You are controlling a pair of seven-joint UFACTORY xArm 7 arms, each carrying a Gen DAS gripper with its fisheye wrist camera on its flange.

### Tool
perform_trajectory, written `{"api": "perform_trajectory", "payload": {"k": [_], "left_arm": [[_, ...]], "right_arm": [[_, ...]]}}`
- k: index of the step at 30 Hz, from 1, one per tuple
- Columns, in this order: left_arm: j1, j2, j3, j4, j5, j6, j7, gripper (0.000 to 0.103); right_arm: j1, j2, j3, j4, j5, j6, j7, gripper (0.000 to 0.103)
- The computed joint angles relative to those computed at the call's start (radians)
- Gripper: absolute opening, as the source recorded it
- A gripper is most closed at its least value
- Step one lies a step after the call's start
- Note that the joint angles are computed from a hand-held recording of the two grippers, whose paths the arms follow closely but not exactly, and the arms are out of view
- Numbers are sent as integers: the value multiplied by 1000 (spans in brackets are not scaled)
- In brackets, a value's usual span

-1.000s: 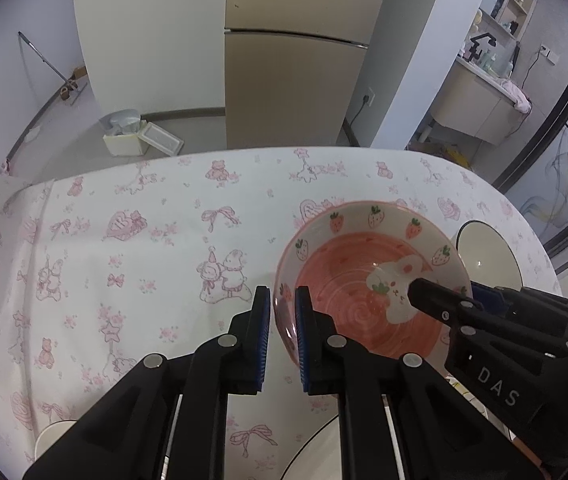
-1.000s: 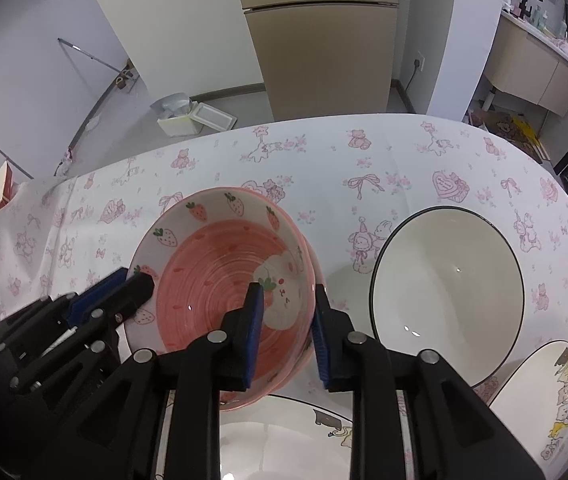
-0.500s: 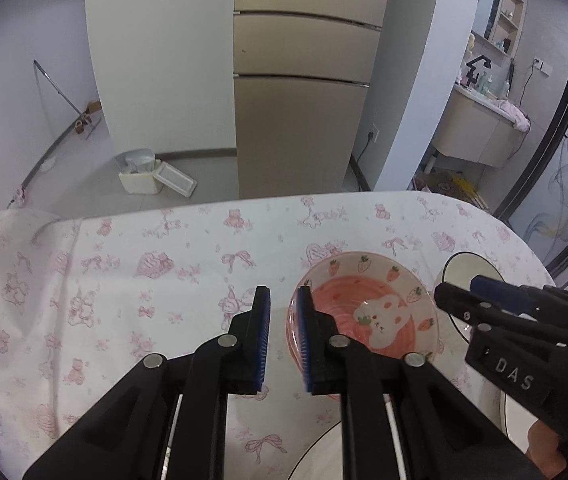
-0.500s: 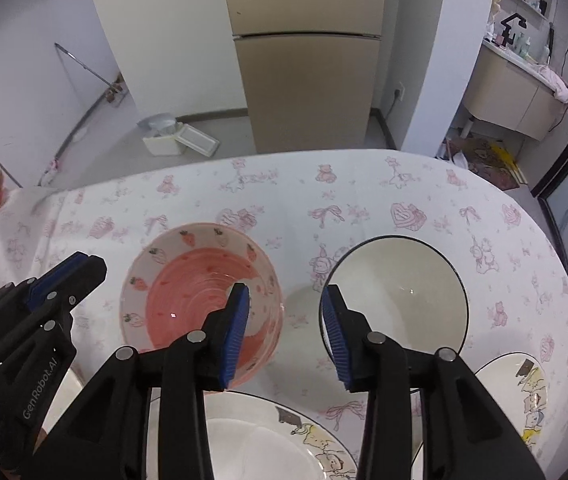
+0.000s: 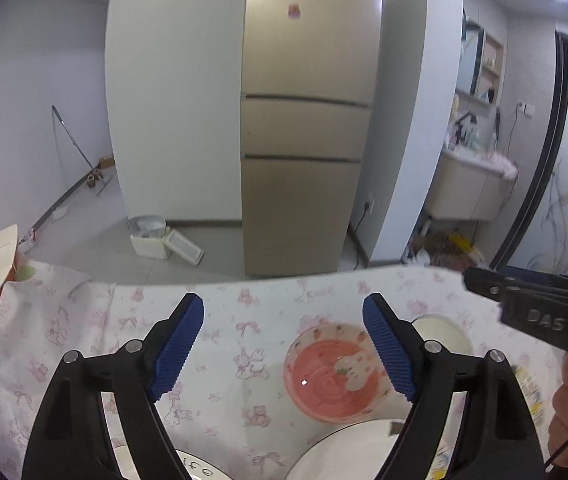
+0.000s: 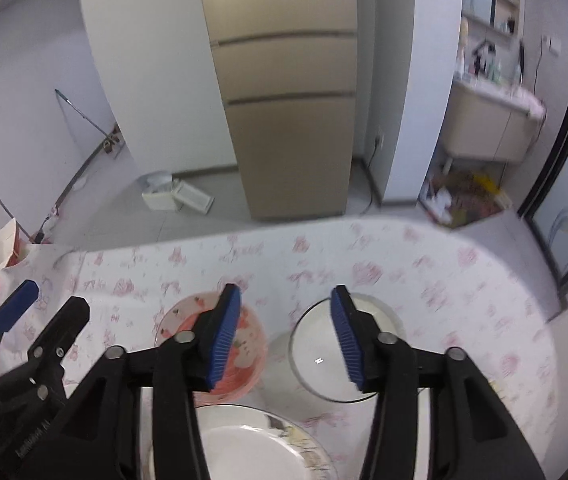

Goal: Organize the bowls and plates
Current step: 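Move both tools over to the white bowl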

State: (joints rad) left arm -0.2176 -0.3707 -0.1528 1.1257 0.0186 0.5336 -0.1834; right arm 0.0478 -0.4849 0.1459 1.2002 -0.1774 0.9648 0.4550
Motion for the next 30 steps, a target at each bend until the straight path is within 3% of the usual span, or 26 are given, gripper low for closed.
{"api": "perform_trajectory", "payload": {"k": [5, 9, 11, 14, 18, 23, 30], "left_arm": [[33, -29, -79, 61, 118, 24, -74, 87], [-45, -28, -55, 109, 37, 40, -40, 103], [-64, -20, -58, 121, 15, 21, -34, 103], [-24, 12, -124, 159, 109, 37, -96, 103], [-61, 88, -129, 200, 113, 50, -101, 103], [-95, 214, -134, 309, 178, 143, -134, 103], [-176, 277, -87, 273, 48, 139, -69, 82]], "right_arm": [[-41, -115, -16, -55, -31, -67, 9, 55], [-72, -162, -30, -65, -38, -78, -9, 56], [-79, -195, -51, -94, -17, -107, -9, 57], [-96, -236, -73, -151, 10, -151, -9, 59], [-109, -236, -106, -200, 37, -163, -45, 59], [-132, -198, -148, -204, 80, -146, -72, 59], [-156, -181, -190, -212, 131, -119, -109, 59]]}}
